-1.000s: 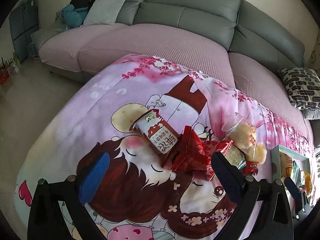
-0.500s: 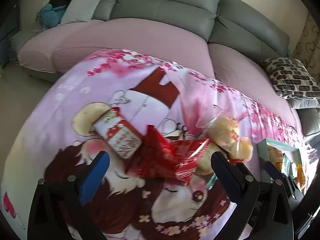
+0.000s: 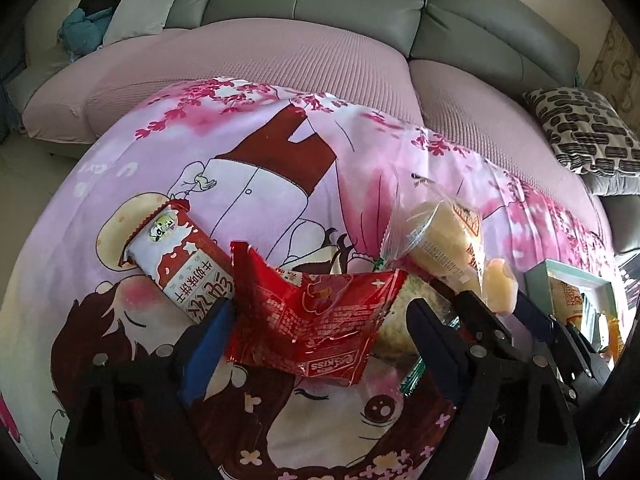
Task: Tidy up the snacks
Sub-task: 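Grasp the red KISS bag with the left tool while the right tool grasps the yellow pudding cup, then carry the red bag and yellow pudding cup over the tray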
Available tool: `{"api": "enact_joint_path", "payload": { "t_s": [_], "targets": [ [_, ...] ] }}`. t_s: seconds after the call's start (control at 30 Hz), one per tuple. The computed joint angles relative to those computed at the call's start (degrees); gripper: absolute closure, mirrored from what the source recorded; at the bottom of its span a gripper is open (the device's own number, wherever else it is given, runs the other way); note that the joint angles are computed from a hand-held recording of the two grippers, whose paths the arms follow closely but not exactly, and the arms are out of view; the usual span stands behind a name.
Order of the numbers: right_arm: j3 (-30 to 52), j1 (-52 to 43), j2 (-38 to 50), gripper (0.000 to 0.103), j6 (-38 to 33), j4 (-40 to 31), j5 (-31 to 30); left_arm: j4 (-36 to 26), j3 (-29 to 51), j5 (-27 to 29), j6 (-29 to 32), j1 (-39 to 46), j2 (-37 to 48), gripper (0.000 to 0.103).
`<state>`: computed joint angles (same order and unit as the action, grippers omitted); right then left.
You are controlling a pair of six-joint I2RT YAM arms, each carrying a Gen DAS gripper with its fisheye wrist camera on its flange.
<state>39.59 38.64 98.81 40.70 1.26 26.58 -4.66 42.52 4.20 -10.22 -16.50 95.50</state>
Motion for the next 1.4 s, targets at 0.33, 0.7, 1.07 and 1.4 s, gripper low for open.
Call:
{"api": "enact_joint_path", "payload": {
  "t_s": [0.33, 0.7, 1.07, 1.4],
  "targets": [
    [0.9, 0.7, 1.2, 0.056, -1.3, -0.4, 0.6, 0.3, 0.5, -3.0, -0.5, -1.6, 1.5, 0.028],
    [-0.1, 1.7, -3.1, 0.062, -1.6, -3.5, 2.4, 0.1, -0.9, -3.8, -0.8, -1.3, -1.5, 0.041],
    [-1.9, 3.7, -9.8, 0.065, -1.1, -7.4, 4.0, -1.1, -3.3, -4.4, -1.1, -2.9, -8.0, 0.042],
    [-4.7, 7.3, -20.5, 0.065, 3.1, -14.1, 8.1, -2.9, -4.8, -5.6, -1.9, -5.8, -14.3, 0.042]
  ]
}}
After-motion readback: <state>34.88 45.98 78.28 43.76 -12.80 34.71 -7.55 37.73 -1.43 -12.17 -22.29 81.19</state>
